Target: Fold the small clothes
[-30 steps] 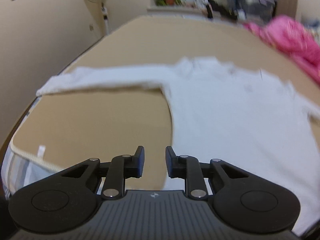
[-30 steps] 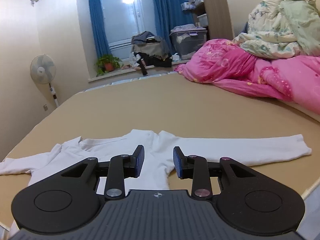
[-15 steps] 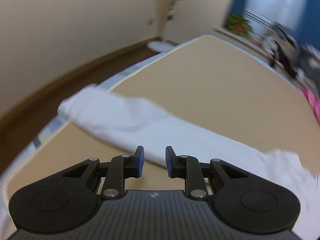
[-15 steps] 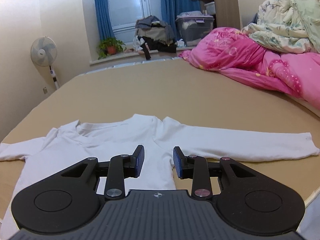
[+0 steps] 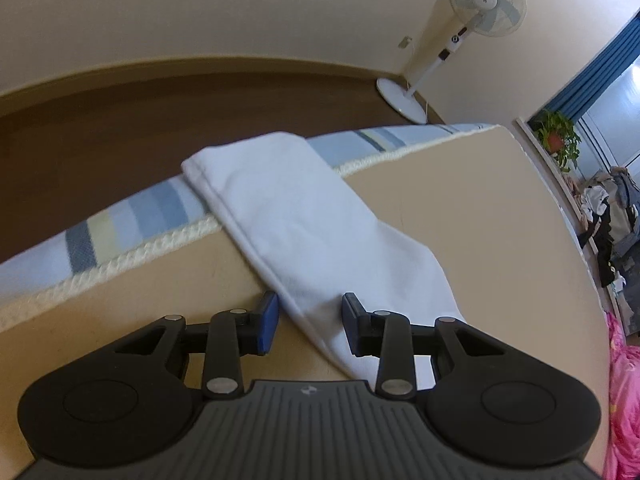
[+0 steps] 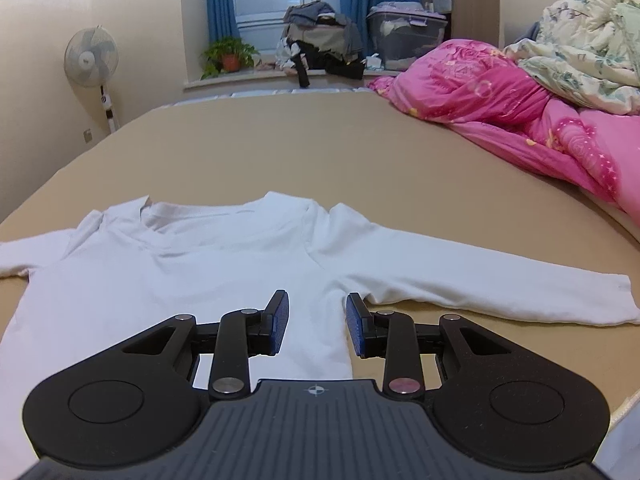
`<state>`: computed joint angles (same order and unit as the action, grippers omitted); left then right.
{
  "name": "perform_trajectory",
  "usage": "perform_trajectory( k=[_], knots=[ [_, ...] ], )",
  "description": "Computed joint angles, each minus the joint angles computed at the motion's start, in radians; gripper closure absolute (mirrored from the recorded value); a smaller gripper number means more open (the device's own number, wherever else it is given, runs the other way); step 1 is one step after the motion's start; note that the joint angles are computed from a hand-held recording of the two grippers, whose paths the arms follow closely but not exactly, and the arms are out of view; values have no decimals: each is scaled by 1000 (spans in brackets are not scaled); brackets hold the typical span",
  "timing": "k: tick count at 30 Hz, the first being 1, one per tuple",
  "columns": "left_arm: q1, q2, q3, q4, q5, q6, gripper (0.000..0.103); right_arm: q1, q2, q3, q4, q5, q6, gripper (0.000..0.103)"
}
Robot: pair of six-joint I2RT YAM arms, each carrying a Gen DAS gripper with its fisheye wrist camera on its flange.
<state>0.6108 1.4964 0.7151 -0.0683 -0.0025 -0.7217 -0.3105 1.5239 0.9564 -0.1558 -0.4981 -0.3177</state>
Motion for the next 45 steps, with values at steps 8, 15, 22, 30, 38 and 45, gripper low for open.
perform_trajectory(
  k=[8,15,22,30,38,45],
  knots=[
    [-211,33,98,-105,-369,25,98,25,22,15,-27,9,-49,69],
    [-833,-91,196,-8,-705,169,98,31,23,20,-49,15,-76,69],
    [-1246,58,328,21,-481,350,71,36,3,14,-55,45,-59,69],
    [-1176,-181,425,-565,-670,102,71,-6,-37,14,-96,-49,-19,91],
    [-1154,-224,314,-781,-748,-17,70,65,89,121,-118,-157,168,91],
    [-1053,-147,324,-669,-698,40,71,192,260,216,-37,-99,325,90]
  ],
)
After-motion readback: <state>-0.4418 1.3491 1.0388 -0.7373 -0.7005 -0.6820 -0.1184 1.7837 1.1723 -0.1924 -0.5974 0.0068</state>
